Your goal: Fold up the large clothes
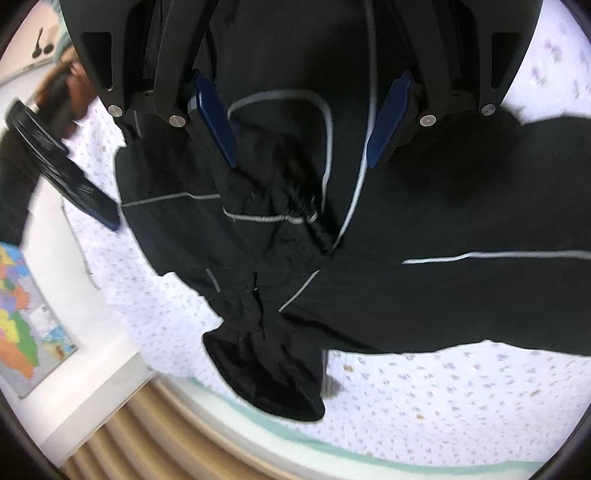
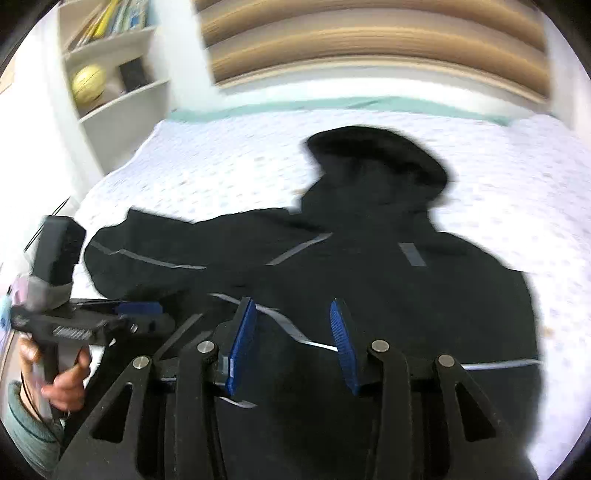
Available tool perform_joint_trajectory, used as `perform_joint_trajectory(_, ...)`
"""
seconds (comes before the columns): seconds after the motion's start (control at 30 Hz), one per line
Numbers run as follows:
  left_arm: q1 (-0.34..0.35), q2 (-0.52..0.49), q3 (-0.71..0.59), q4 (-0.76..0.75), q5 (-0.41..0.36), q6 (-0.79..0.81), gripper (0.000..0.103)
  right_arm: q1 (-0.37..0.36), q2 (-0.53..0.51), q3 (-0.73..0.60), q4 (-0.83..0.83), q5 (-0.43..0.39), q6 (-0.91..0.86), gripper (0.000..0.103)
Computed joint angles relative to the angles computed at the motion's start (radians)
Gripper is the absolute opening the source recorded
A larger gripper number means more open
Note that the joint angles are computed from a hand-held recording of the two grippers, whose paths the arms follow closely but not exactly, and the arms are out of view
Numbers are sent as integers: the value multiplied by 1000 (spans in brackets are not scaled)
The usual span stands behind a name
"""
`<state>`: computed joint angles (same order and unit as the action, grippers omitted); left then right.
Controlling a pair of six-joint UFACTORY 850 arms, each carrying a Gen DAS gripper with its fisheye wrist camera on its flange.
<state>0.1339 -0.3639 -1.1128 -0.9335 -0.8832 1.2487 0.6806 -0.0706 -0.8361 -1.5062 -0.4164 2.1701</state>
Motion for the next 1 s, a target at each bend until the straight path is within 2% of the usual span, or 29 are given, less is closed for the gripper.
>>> perform_joint_trajectory(0.07, -49, -19, -10, 15, 42, -33, 73, -9, 37, 34, 99, -54, -77, 44)
perform_joint_trajectory(0.1, -79, -25, -9, 27, 87, -56, 73, -19, 58, 64, 149, -80, -105, 44)
perform_joint_trajectory(0.17, -126, -36, -7, 55, 162, -97, 73, -37, 94, 112, 187, -89, -107, 44)
perform_joint_trajectory(0.2, -141, -40, -2, 53, 187, -100, 64, -43, 116, 141, 195, -93, -92, 44)
perform_joint_trajectory(0.23, -166, -43, 4, 64, 244, -116, 60, -53, 126, 152, 210, -96, -96, 44)
perform_joint_trajectory(0.27, -189, -32, 21, 83, 330, -120, 42, -61, 141, 169, 227, -102, -103, 44)
perform_joint_trajectory(0.3, -195, -19, 32, 60, 375, -82, 27, -71, 148, 182, 253, -113, -116, 44)
perform_joint_trajectory(0.33, -184, -6, 38, -4, 377, -17, 23, -76, 163, 199, 269, -118, -130, 45)
perform_joint_trajectory(0.47, -55, 22, 6, -276, 211, 190, 20, -103, 179, 214, 332, -126, -200, 45)
perform_joint_trajectory(0.53, 10, -11, -55, -283, 109, 193, 20, -120, 139, 190, 323, -90, -203, 46)
perform_joint_trajectory(0.6, 52, -76, -129, -211, 33, 129, 20, -132, 78, 150, 316, -44, -217, 48)
perform_joint_trajectory(0.63, 61, -111, -160, -158, 27, 84, 20, -141, 46, 133, 310, -16, -220, 49)
perform_joint_trajectory(0.73, 51, -213, -215, 8, 85, -56, 24, -174, -77, 76, 374, 54, -296, 50)
perform_joint_trajectory(0.8, 72, -255, -233, -17, 34, -33, 24, -186, -144, 48, 462, 70, -382, 50)
perform_joint_trajectory(0.9, 104, -233, -231, -47, -36, -18, 30, -174, -145, 35, 505, 33, -443, 50)
perform_joint_trajectory(0.93, 106, -214, -218, -50, -28, -6, 31, -178, -136, 31, 559, 31, -501, 51)
perform_joint_trajectory(1.0, 113, -136, -159, -100, 43, 75, 36, -172, -95, 42, 575, 24, -491, 53)
